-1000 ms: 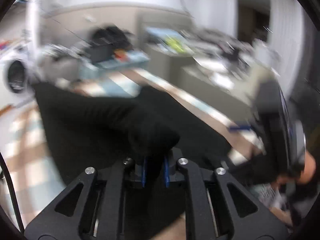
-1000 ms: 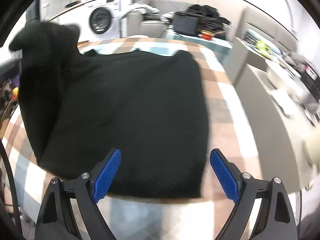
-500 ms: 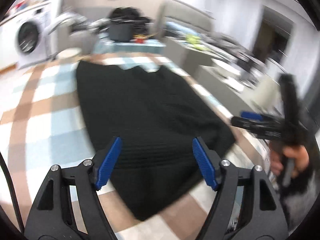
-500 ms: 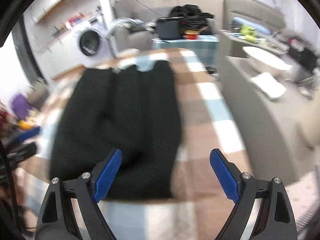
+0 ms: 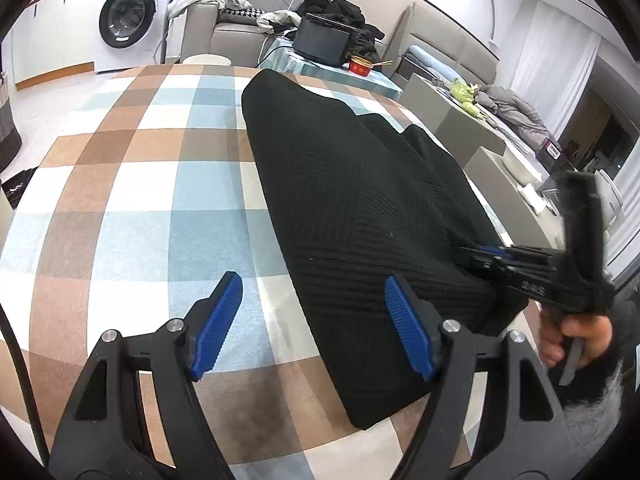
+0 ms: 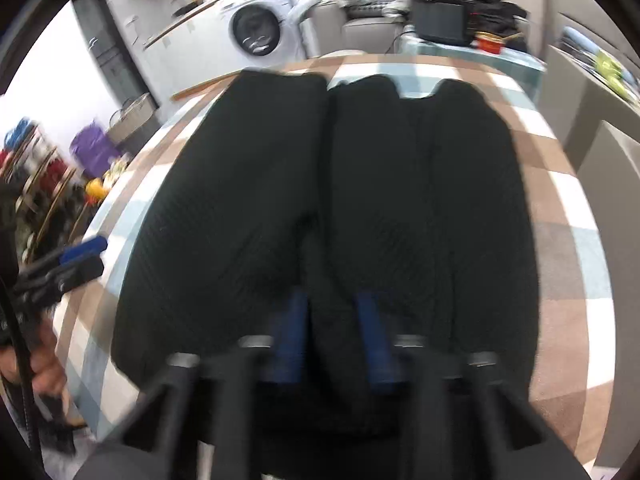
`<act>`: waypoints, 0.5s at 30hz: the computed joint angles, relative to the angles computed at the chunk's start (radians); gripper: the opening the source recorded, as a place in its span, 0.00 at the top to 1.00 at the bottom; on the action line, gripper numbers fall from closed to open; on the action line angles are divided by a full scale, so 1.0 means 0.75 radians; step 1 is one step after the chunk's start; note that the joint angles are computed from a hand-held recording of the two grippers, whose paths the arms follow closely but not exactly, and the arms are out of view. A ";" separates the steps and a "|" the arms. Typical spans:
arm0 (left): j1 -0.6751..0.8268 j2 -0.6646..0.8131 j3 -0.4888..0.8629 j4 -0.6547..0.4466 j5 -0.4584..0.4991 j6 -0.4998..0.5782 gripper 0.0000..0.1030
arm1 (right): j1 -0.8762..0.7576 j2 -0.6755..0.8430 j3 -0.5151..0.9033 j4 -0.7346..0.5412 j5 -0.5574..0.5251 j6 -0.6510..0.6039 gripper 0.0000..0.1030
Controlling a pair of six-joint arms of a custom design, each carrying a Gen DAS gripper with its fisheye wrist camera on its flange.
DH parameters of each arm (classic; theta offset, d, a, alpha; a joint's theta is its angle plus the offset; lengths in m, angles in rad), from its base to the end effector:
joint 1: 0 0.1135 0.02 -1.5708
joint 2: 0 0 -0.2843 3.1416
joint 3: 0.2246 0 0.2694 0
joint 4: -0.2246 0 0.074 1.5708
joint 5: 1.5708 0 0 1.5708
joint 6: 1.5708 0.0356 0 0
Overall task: Fold small clothes
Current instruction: 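Grasp the opposite sweatshirt side with the right gripper and fold it inward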
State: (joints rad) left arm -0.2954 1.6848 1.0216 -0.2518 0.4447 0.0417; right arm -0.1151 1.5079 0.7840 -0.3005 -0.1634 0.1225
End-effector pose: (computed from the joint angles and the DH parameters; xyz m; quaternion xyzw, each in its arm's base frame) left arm 0.3409 -0.1197 0.1974 0.2249 0.8984 -0.2468 0.2852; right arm 0.2941 -0.0282 0.1750 0.0919 0.9555 0.0796 0.2686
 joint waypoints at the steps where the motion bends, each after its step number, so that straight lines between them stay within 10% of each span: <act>1: 0.008 0.010 0.005 0.004 0.003 -0.002 0.31 | 0.030 -0.039 -0.006 -0.013 0.031 -0.020 0.90; 6: 0.021 0.004 0.017 -0.016 0.023 -0.013 0.31 | 0.125 -0.405 -0.044 -0.172 0.096 0.095 0.90; 15: -0.062 0.061 0.048 -0.075 0.009 0.048 0.31 | -0.009 -0.353 -0.154 -0.186 0.029 0.227 0.72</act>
State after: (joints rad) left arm -0.3417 1.7308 1.0580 -0.3082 0.4518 0.0773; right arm -0.1215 1.2431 0.6687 -0.4401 -0.1415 0.2928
